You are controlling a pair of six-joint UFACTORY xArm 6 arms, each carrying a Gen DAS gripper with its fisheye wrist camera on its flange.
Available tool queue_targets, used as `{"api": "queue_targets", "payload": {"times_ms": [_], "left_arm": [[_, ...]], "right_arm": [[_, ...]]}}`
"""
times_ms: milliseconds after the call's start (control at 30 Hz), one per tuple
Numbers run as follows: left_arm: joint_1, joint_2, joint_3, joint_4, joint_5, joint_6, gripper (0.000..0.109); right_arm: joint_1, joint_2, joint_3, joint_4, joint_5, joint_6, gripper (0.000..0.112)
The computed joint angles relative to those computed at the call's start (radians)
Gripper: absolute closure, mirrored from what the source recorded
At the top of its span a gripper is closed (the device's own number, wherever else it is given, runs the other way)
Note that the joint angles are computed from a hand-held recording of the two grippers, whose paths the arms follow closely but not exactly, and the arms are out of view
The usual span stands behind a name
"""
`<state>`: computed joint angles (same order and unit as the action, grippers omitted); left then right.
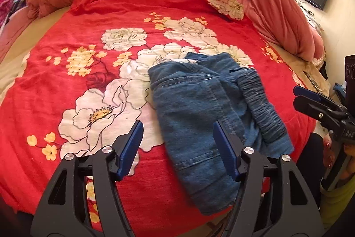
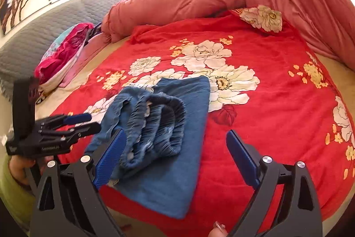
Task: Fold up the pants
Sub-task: 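Grasp the folded pants with the right tool while the left tool grasps the denim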
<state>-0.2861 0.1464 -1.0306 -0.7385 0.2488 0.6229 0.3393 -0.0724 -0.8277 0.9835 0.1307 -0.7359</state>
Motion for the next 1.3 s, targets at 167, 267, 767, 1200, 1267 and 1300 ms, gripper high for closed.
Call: {"api": "queue_targets", "payload": {"times_ms": [167, 267, 767, 1200, 1267, 1300], "left_arm": [[0.024, 0.031, -0.04, -0.097, 0.062, 0.033, 0.046], [0.029, 0.051, -0.064, -0.146, 0.093, 0.054, 0.045], [0.014, 0.129, -0.136, -0.126, 0.115, 0.02, 0.045], [-0.02, 0.157, -0.171, -0.172, 0.122, 0.036, 0.058], [-0.026, 0.141, -0.162, -0.176, 0.11, 0.047, 0.063], [-0.028, 0.138, -0.16, -0.17, 0.105, 0.045, 0.066]], "right_arm": [[-0.04, 0.072, -0.062, -0.047, 0.085, 0.095, 0.02], [-0.059, 0.1, -0.101, 0.079, 0.171, 0.019, 0.02], [-0.132, 0.289, -0.318, 0.085, 0.447, 0.066, 0.013], [-0.101, 0.319, -0.337, 0.217, 0.411, -0.124, 0.054], [-0.095, 0.302, -0.32, 0.261, 0.393, -0.17, 0.057], [-0.093, 0.295, -0.316, 0.281, 0.389, -0.192, 0.059]]}}
